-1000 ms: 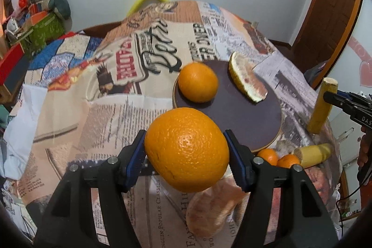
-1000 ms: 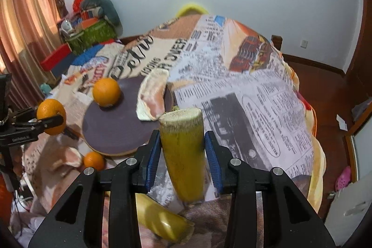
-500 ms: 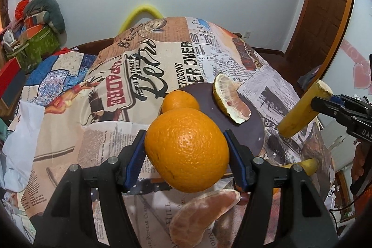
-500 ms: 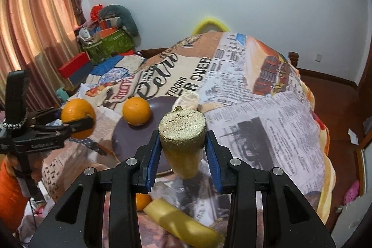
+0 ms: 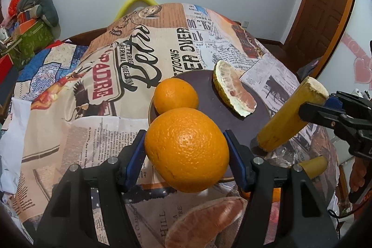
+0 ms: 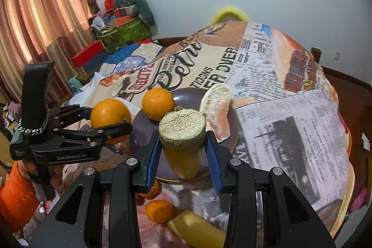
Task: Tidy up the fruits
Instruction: 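Carry the banana onto the plate with the right tool while the left tool places the orange there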
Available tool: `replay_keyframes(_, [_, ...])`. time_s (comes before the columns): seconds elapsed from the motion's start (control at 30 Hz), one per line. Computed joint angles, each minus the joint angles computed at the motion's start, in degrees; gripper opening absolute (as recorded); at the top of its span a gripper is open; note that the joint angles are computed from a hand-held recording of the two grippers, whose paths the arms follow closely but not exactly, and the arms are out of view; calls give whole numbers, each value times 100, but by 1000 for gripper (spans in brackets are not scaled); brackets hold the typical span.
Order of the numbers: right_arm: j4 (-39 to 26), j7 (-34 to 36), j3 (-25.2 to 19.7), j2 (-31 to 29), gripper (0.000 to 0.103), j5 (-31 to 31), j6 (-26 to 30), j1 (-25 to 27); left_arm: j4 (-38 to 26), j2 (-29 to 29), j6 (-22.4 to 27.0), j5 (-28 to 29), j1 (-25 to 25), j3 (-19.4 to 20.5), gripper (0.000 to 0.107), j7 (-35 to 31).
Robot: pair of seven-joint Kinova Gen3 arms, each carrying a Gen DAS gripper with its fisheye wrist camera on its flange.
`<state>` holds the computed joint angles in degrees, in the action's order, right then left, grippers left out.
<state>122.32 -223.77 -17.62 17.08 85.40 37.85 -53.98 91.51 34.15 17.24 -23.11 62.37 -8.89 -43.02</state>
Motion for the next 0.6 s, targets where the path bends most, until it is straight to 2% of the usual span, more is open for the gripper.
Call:
replay_keyframes(0.13, [-145,216,53,153,35,8,-201,87,-71,100,-27,108,-250,250,64,-193])
replay_keyframes(0.33, [-238,236,148,267,35,241,-385,199,-244,269,-12,309,-442,413,64,-499])
replay_keyframes(0.6, [-440,285,168,454,35,466,-558,455,-420,451,2,587,-578,483,65,-748])
